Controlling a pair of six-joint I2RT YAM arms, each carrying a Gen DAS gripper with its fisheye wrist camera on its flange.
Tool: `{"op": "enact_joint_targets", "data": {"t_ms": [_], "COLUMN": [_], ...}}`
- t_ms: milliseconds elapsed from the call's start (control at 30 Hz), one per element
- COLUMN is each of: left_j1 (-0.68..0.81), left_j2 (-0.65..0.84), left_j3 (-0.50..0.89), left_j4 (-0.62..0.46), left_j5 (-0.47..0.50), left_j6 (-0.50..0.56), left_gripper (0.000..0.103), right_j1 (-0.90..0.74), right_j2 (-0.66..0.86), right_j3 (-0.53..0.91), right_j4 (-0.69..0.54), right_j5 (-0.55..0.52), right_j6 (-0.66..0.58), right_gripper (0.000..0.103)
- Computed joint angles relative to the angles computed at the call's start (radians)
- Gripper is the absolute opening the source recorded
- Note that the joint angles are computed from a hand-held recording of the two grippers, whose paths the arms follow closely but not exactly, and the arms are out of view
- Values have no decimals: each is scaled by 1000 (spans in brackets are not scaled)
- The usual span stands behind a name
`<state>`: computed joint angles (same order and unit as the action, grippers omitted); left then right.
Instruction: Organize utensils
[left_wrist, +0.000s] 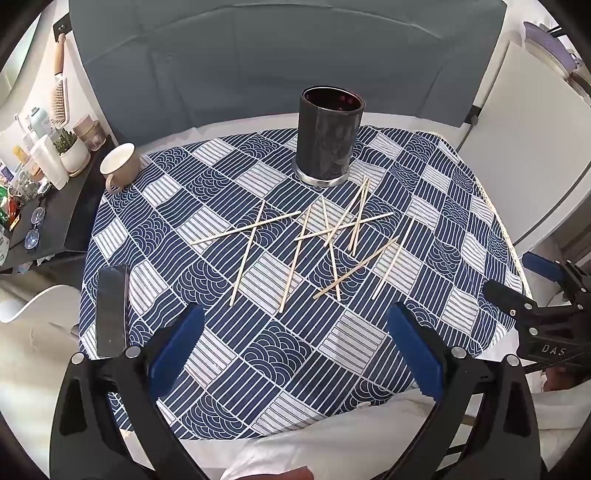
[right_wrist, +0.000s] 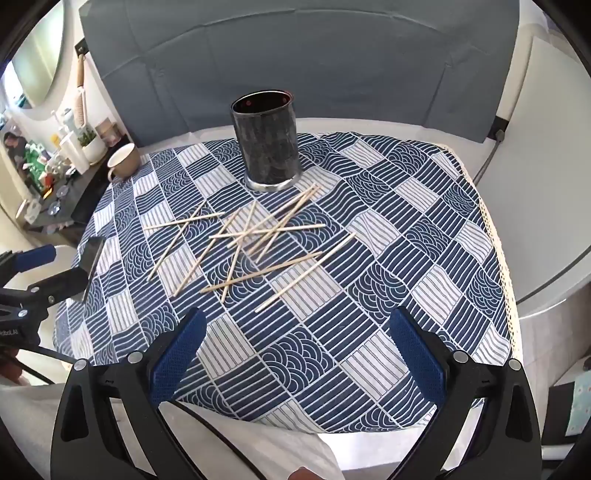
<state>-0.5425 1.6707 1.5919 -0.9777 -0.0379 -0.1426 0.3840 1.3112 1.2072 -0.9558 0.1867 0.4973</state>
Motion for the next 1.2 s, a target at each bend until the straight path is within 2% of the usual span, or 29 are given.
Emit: {"op": "enact_joint_targets", "data": {"t_ms": [1200], "left_j1": [13], "left_j2": [15], "left_j3": [0], "left_j4": [-4], "left_j5": [12], "left_j6": [8], "left_gripper": [97], "right_j1": [-3], "right_j2": [34], "right_j3": [5], "right_j4": [13], "right_j5": [-20], "right_j6": [-12], "right_gripper": [95]}}
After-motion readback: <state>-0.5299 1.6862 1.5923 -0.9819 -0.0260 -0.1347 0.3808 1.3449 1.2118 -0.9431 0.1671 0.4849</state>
